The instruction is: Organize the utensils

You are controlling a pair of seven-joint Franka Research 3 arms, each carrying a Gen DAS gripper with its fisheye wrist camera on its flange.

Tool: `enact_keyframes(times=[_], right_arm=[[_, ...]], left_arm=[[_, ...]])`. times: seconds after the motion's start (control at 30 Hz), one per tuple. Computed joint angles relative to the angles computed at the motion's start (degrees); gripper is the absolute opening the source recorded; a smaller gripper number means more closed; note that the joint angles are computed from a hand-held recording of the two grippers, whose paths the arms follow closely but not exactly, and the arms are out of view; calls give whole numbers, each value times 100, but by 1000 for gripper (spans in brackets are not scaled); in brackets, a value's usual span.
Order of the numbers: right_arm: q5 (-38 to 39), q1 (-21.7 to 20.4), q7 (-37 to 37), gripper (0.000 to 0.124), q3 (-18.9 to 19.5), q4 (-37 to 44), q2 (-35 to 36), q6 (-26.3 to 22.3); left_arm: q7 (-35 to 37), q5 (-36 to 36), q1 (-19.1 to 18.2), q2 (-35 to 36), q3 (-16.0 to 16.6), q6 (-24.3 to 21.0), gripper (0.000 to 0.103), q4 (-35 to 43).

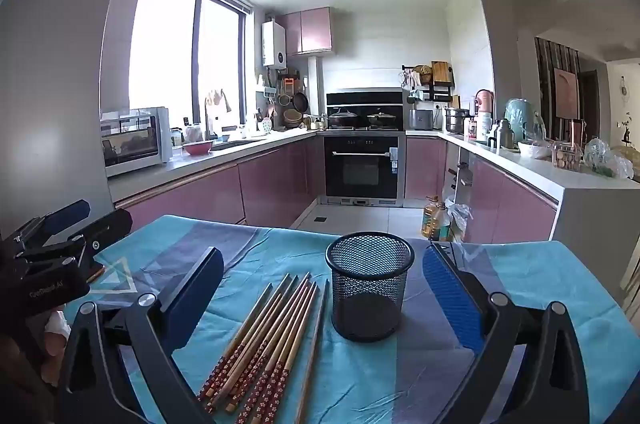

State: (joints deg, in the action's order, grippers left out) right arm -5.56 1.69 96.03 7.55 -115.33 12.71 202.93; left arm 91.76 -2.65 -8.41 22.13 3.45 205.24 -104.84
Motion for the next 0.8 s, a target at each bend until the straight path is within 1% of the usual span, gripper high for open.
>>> enact_keyframes(times=[0.03, 0.07, 0.1, 0.23, 0.27, 0.3, 0.33, 0.47, 0.5, 0.6, 0.8], right_arm=[[59, 42, -42, 96, -33, -5, -13, -33], [56, 29, -30, 96, -21, -10, -15, -24], [-20, -31, 36, 96, 26, -6, -17, -44], [93, 44, -58, 96, -29, 16, -13, -92], [142, 66, -86, 97, -44, 26, -6, -87], [13, -40, 14, 96, 45, -22, -38, 16], [-2, -34, 30, 96, 38, -1, -32, -8], [153, 87, -86, 96, -47, 72, 8, -20], [228, 136, -160, 96, -91, -96, -41, 165], [399, 265, -296, 96, -180, -104, -34, 214], [585, 361, -430, 96, -226, -108, -15, 241]], left_arm=[[54, -52, -54, 8, 44, 19, 97, 5], [96, 36, -51, -26, 9, 257, 97, -100], [45, 80, 25, -22, -65, 258, 97, -109], [251, -136, -109, -81, -44, 344, 97, -213], [342, -206, -77, -97, -123, 383, 97, -245], [31, 106, 155, -94, -248, 293, 97, -202], [-172, 331, 358, -25, -369, 230, 97, -116], [-349, 494, 392, 7, -366, 296, 97, -116], [-390, 536, 405, 16, -372, 322, 97, -115], [-384, 534, 368, -3, -330, 391, 97, -167], [-492, 657, 429, 1, -368, 417, 97, -170]])
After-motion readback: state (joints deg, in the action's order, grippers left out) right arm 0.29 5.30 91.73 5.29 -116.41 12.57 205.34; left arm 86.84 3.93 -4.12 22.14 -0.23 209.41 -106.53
